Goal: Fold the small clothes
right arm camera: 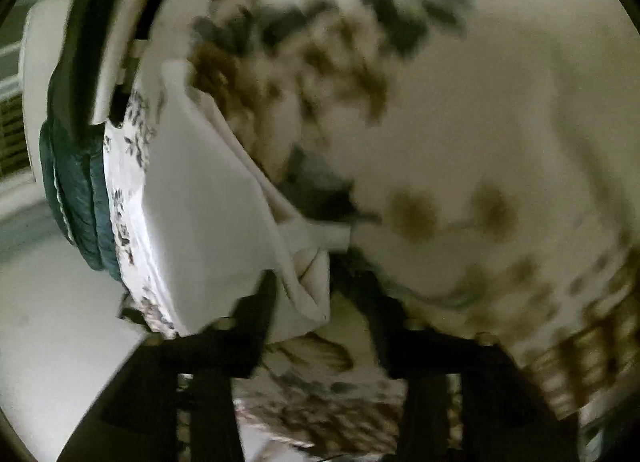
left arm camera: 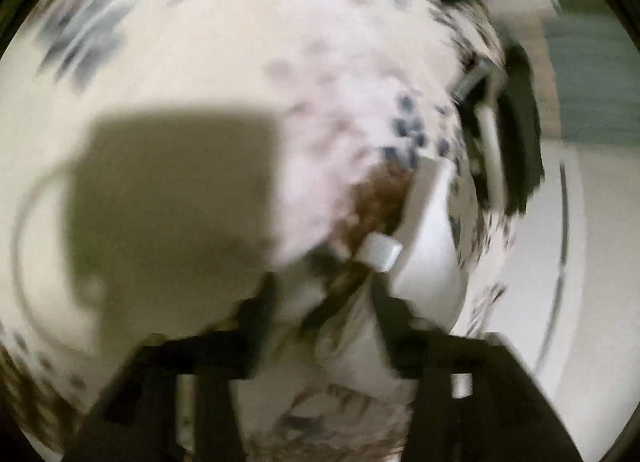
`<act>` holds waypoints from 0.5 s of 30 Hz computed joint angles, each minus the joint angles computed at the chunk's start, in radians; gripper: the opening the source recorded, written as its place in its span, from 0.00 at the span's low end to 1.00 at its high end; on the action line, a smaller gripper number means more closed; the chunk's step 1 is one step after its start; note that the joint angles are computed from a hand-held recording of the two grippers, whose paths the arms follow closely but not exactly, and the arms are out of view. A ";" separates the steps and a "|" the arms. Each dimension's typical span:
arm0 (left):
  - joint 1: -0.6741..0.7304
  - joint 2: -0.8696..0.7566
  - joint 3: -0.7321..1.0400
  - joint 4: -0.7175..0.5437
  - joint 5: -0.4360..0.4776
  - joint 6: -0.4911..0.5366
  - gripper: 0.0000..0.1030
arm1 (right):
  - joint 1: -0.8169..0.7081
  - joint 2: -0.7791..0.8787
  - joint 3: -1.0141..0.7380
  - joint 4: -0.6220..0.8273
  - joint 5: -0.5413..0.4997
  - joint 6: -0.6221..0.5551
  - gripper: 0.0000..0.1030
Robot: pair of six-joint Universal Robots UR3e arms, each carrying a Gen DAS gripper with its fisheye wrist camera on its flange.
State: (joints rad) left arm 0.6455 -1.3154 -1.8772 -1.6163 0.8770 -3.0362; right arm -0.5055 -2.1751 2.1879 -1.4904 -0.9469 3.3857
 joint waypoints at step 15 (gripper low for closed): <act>-0.440 -0.724 0.688 0.271 0.053 -0.084 0.01 | 0.210 0.743 -0.463 -0.607 -0.044 0.119 0.02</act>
State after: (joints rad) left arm 0.2060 -2.0399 -1.1887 -1.3458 0.9301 -3.1197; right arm -0.2959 -1.4320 1.7252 -2.0978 -0.9911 3.5051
